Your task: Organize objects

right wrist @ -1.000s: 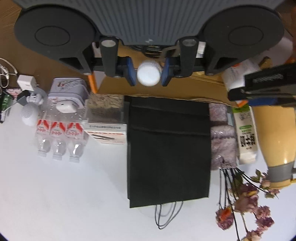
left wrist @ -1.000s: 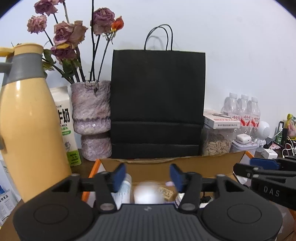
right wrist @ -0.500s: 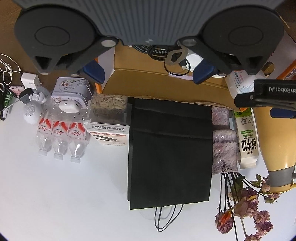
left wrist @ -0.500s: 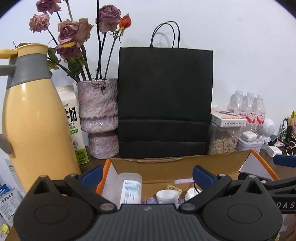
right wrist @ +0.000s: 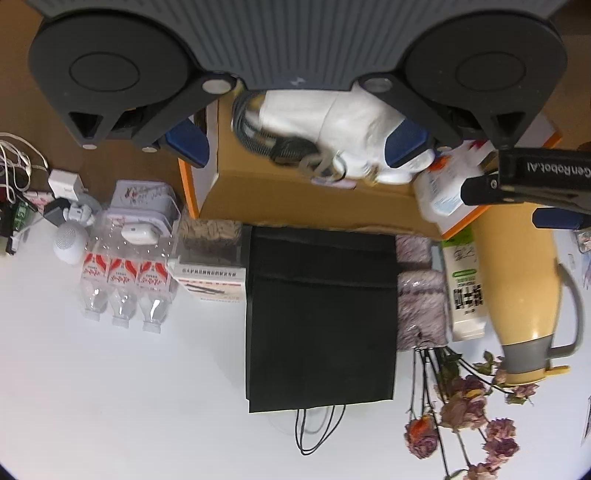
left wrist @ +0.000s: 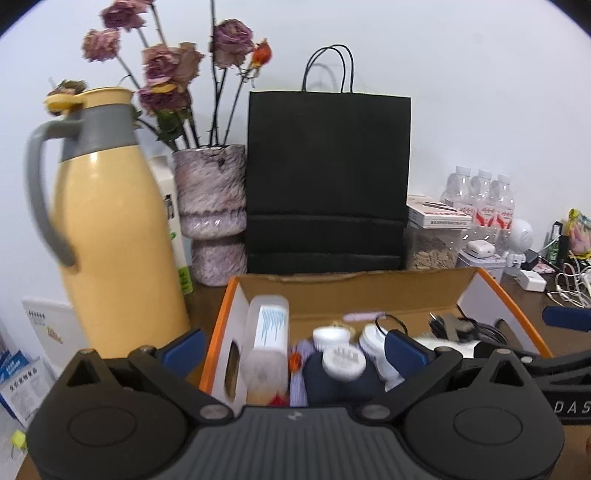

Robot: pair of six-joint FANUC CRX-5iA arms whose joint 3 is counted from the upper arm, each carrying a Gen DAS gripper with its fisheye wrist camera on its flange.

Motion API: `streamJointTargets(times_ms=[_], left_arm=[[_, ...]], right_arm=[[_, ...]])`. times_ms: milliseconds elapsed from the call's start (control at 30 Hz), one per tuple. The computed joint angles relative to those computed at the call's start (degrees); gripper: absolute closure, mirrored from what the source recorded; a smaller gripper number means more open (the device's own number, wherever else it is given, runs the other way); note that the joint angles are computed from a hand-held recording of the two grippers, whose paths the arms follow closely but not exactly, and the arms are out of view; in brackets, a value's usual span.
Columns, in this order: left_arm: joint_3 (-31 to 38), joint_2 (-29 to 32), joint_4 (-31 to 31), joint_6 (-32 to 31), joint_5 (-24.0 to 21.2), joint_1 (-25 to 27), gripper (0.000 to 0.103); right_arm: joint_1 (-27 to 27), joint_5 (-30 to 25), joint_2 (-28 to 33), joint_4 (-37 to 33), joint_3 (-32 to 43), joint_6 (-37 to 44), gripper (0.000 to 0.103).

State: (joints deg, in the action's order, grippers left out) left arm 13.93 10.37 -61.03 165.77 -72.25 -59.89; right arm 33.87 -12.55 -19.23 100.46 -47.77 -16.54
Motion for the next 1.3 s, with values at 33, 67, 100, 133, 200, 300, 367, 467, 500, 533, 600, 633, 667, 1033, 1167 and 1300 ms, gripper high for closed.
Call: streamJointTargets(times_ms=[33,67,100,133,200,300,367,467,500,533,600,633,667,1033,1167,1300], left_arm=[[-0.54,-0.51,0.18,0.21,-0.76,-0.89,0.0],[-1.09,-0.96,0.61,-0.22,-1.45,-1.79,0.0],[-1.53,-1.33,1.16,-0.57,-2.17,-2.56,0.0],[-2.06,-1.74,1.85,-0.3,-3.16,-3.47,0.0],[-3.14,-2.65,2.98,1.18,-4.7,-5.1,0.0],[-4.38,-3.53,3.67,4.01,-7.29,-7.78,0.0],[-5.08,-4.02,3.74,5.52,-9.23,-9.99,0.0],[-5.31,-4.11,3.4,7.43,-12.6,-13.37,0.0],[-5.31,-4.11,3.43,7.93,-13.56,-14.28,0.0],[-5.33,-4.12,3.42,8.48,-14.51,-15.31,0.0],[-5.34,-4.22,3.72,9.61,-16.23,-17.04,0.0],[-5.41,-4.3,3.82,10.28,-17.06,-18.12,0.0],[-5.33,-4.22,3.87,10.78,-17.84,-19.0,0.0],[-6.48,-3.84,2.88,18.17,-22.67,-26.28,0.0],[-5.77,-3.11,3.29,18.26,-23.95,-26.83,0.0],[-5.23,-2.65,2.8,17.92,-24.72,-27.65,0.0]], right_arm=[[2.63,-1.94,-1.13,-4.38,-0.92,3.31,0.0],[6.25,-4.81,-2.52,-9.89,-1.89,7.31,0.0],[9.09,-7.11,-3.65,-13.98,-2.55,10.25,0.0],[11.82,-9.35,-4.92,-17.22,-3.26,12.31,0.0],[16.96,-13.84,-7.73,-22.5,-4.72,14.63,0.0],[23.82,-20.32,-11.96,-28.43,-6.43,16.07,0.0],[28.76,-25.49,-14.65,-31.27,-7.35,16.29,0.0],[35.27,-32.03,-18.39,-34.33,-8.47,16.05,0.0],[37.77,-34.59,-19.49,-35.29,-8.66,15.78,0.0],[40.41,-37.29,-20.59,-36.0,-8.92,15.26,0.0],[45.01,-41.7,-22.19,-37.14,-9.24,14.36,0.0],[47.48,-44.1,-22.99,-37.59,-9.42,13.69,0.0],[49.63,-46.24,-23.72,-37.88,-9.67,12.96,0.0],[70.15,-64.65,-27.64,-39.22,-12.53,2.68,0.0],[74.04,-67.71,-27.84,-39.98,-12.76,0.89,0.0],[76.3,-69.71,-27.3,-40.74,-12.62,0.08,0.0]])
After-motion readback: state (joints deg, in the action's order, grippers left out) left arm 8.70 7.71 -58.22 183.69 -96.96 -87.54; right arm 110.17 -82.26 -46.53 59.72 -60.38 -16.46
